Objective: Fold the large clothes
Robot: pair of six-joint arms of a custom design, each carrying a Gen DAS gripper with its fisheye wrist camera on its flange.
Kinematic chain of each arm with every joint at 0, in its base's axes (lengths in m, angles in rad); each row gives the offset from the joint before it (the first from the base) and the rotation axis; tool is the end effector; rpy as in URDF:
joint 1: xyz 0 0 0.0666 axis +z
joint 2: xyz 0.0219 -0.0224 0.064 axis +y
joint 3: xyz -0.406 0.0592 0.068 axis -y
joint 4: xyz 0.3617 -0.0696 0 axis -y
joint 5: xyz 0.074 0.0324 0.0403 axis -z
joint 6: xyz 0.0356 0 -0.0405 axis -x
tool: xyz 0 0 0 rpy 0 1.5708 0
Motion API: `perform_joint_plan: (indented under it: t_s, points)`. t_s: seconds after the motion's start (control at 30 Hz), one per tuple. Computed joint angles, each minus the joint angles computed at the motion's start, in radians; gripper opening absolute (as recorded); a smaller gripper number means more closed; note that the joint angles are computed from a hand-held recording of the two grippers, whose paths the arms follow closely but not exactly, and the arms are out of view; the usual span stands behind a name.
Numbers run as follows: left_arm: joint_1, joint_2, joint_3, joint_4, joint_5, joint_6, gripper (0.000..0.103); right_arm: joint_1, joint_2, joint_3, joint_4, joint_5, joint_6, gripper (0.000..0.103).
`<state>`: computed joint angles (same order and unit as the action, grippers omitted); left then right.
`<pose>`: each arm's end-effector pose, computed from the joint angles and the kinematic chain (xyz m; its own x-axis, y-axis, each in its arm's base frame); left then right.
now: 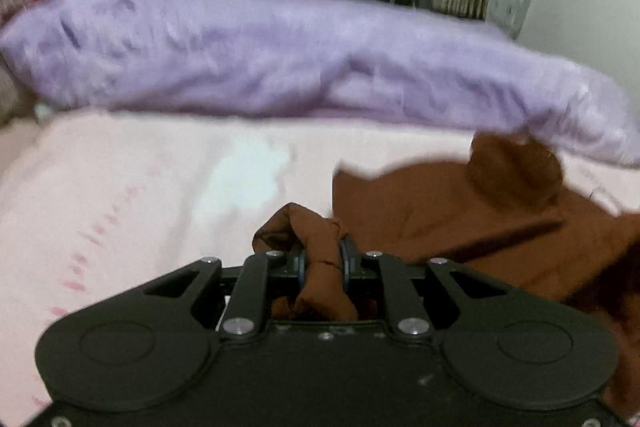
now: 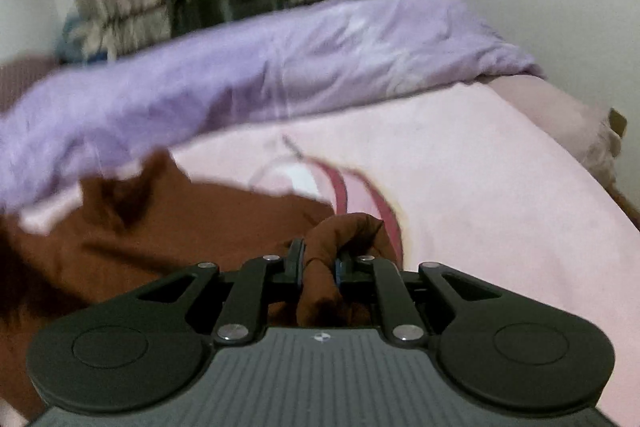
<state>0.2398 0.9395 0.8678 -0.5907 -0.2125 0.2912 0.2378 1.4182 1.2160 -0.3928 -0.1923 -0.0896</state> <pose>0.2738 0.0743 0.4055 -0.4592 -0.4012 -0.7926 -0.5487 0.8298 -0.1021 0.4570 0.1174 0.4084 -0.5770 -0.0495 -0.8152 -0.3348 0.9248 0.1808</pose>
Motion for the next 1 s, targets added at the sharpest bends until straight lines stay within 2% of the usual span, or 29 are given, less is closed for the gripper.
perform_joint_plan:
  t_s: [0.07, 0.1, 0.13, 0.2, 0.27, 0.33, 0.37, 0.43, 0.47, 0.5, 0.53, 0.57, 0.63, 0.67, 0.73, 0.87, 0.97, 1.0]
  points:
    - [0.027, 0.027, -0.039, 0.066, 0.043, 0.004, 0.025, 0.005, 0.034, 0.002, 0.011, -0.002, 0.022, 0.020]
    - [0.034, 0.030, -0.050, 0.087, 0.054, 0.005, 0.027, 0.002, 0.046, 0.006, 0.012, -0.017, 0.022, 0.025]
    - [0.038, 0.024, -0.063, 0.108, 0.061, 0.000, 0.033, 0.000, 0.055, 0.009, 0.020, -0.035, 0.022, 0.030]
    - [0.060, 0.011, -0.052, 0.100, 0.097, -0.003, 0.043, -0.017, 0.056, 0.015, 0.022, -0.093, 0.022, 0.036]
    - [0.105, -0.012, -0.027, 0.071, 0.187, 0.003, 0.064, -0.052, 0.049, 0.029, 0.015, -0.177, -0.004, 0.045]
    - [0.140, -0.049, -0.010, 0.066, 0.253, 0.018, 0.071, -0.101, 0.034, 0.010, 0.102, -0.296, -0.088, 0.051]
    - [0.152, -0.082, -0.015, 0.084, 0.267, 0.020, 0.079, -0.127, 0.025, -0.010, 0.167, -0.357, -0.142, 0.054]
    - [0.141, -0.130, -0.024, 0.109, 0.214, 0.010, 0.083, -0.167, 0.012, -0.055, 0.303, -0.442, -0.255, 0.069]
    - [0.132, -0.150, -0.025, 0.115, 0.181, -0.011, 0.083, -0.174, 0.006, -0.076, 0.369, -0.426, -0.301, 0.089]
    - [0.127, -0.164, -0.027, 0.119, 0.158, -0.031, 0.083, -0.179, -0.002, -0.103, 0.447, -0.378, -0.350, 0.098]
    - [0.124, -0.174, -0.029, 0.124, 0.135, -0.048, 0.083, -0.181, -0.009, -0.121, 0.495, -0.334, -0.382, 0.098]
    - [0.123, -0.180, -0.032, 0.121, 0.124, -0.047, 0.083, -0.185, -0.013, -0.126, 0.509, -0.303, -0.398, 0.098]
    - [0.139, -0.167, -0.028, 0.093, 0.159, -0.041, 0.083, -0.199, -0.012, -0.110, 0.469, -0.296, -0.383, 0.097]
    - [0.148, -0.150, -0.025, 0.070, 0.198, -0.052, 0.083, -0.204, -0.012, -0.108, 0.452, -0.293, -0.370, 0.097]
    - [0.142, -0.121, -0.025, 0.035, 0.229, -0.086, 0.083, -0.203, -0.012, -0.103, 0.405, -0.277, -0.336, 0.097]
    - [0.075, -0.059, -0.031, 0.004, 0.156, -0.123, 0.084, -0.169, 0.003, -0.078, 0.273, -0.279, -0.182, 0.097]
    - [0.049, -0.025, -0.047, 0.020, 0.127, -0.142, 0.084, -0.124, 0.022, -0.048, 0.144, -0.272, -0.035, 0.097]
    - [0.049, -0.020, -0.054, 0.029, 0.129, -0.141, 0.082, -0.111, 0.029, -0.042, 0.114, -0.263, 0.004, 0.085]
